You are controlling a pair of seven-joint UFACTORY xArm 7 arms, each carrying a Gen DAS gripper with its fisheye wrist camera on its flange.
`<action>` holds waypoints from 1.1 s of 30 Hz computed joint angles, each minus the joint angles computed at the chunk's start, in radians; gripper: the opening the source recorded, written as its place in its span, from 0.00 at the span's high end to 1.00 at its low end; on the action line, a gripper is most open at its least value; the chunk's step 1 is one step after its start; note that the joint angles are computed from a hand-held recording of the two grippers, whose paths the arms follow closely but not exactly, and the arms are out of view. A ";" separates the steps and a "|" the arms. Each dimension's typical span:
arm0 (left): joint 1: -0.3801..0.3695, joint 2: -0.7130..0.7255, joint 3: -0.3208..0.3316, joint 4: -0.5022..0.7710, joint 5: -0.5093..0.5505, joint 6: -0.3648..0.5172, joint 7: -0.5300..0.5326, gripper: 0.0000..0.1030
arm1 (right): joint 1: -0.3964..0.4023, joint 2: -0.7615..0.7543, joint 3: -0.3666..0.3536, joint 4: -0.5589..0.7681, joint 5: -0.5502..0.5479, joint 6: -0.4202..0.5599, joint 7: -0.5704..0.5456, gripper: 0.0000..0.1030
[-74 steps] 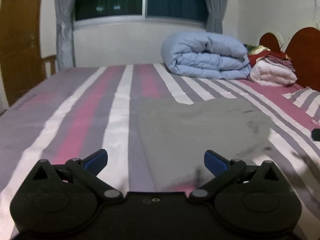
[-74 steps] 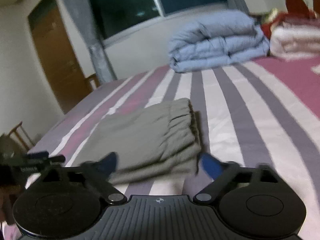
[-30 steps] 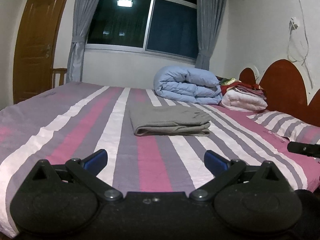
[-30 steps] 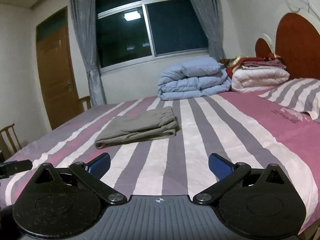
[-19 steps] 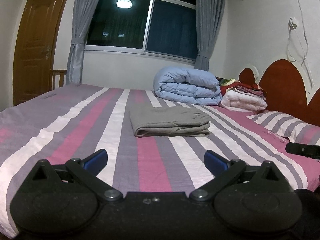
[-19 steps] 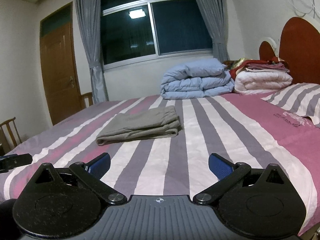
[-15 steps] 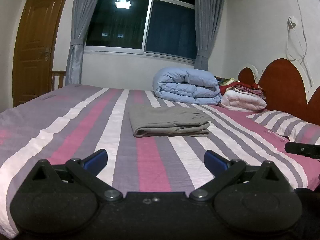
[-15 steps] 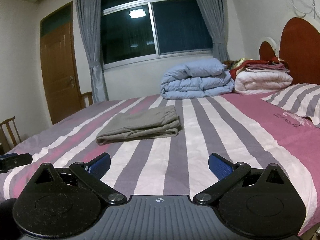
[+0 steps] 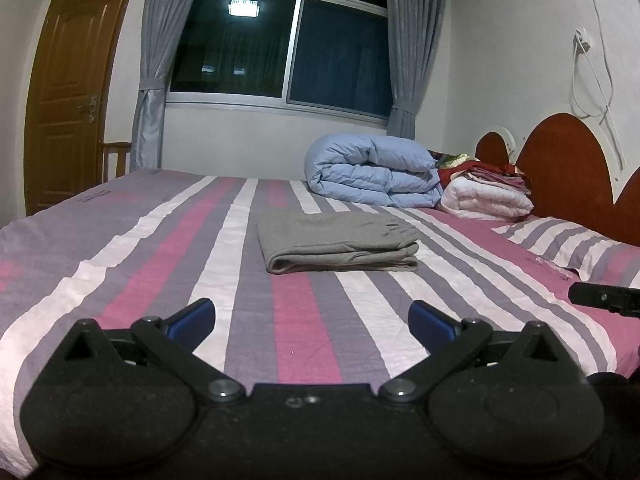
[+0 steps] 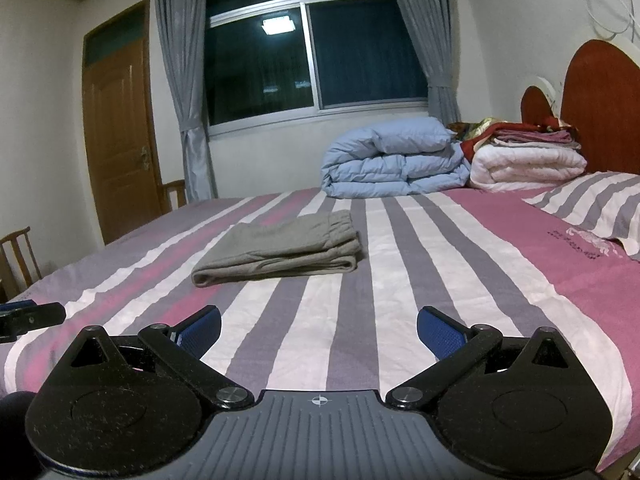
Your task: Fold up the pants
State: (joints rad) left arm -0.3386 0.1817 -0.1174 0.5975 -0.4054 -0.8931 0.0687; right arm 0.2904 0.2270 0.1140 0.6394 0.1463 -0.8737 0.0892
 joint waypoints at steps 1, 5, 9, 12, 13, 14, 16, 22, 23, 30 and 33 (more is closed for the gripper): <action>0.002 -0.001 0.000 -0.001 0.007 0.002 -0.003 0.06 | 0.001 -0.001 0.001 0.000 0.002 0.001 -0.001 0.00; 0.001 -0.003 0.000 -0.003 0.006 0.004 0.001 0.06 | -0.003 0.000 0.000 0.000 -0.006 0.002 0.002 0.00; 0.003 -0.005 0.001 -0.004 0.011 0.006 0.004 0.06 | -0.011 0.001 -0.004 0.001 -0.023 0.003 0.001 0.00; 0.003 -0.005 0.001 -0.004 0.010 0.008 0.005 0.06 | -0.016 0.002 -0.004 0.001 -0.030 0.003 0.004 0.00; 0.004 -0.006 0.001 -0.005 0.013 0.006 0.003 0.06 | -0.017 0.002 -0.004 0.001 -0.031 0.003 0.005 0.00; 0.006 -0.005 0.002 -0.005 0.018 0.007 0.000 0.06 | -0.019 0.003 -0.005 0.001 -0.034 0.003 0.007 0.00; 0.009 -0.006 0.003 -0.003 0.023 0.011 0.000 0.06 | -0.023 0.003 -0.005 0.001 -0.040 0.001 0.011 0.00; 0.008 -0.005 0.002 -0.002 0.020 0.010 0.001 0.06 | -0.020 0.003 -0.004 0.000 -0.034 0.001 0.007 0.00; 0.008 -0.006 0.002 -0.003 0.021 0.011 0.001 0.06 | -0.021 0.003 -0.004 -0.001 -0.036 0.000 0.009 0.00; 0.007 -0.005 0.002 -0.002 0.017 0.010 0.003 0.06 | -0.024 0.003 -0.005 -0.001 -0.043 0.001 0.011 0.00; 0.007 -0.005 0.002 -0.002 0.019 0.010 0.003 0.06 | -0.025 0.003 -0.005 -0.001 -0.043 0.001 0.011 0.00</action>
State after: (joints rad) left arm -0.3315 0.1765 -0.1154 0.5950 -0.3867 -0.8832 0.0717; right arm 0.2656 0.2297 0.1087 0.6384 0.1030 -0.8729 0.0998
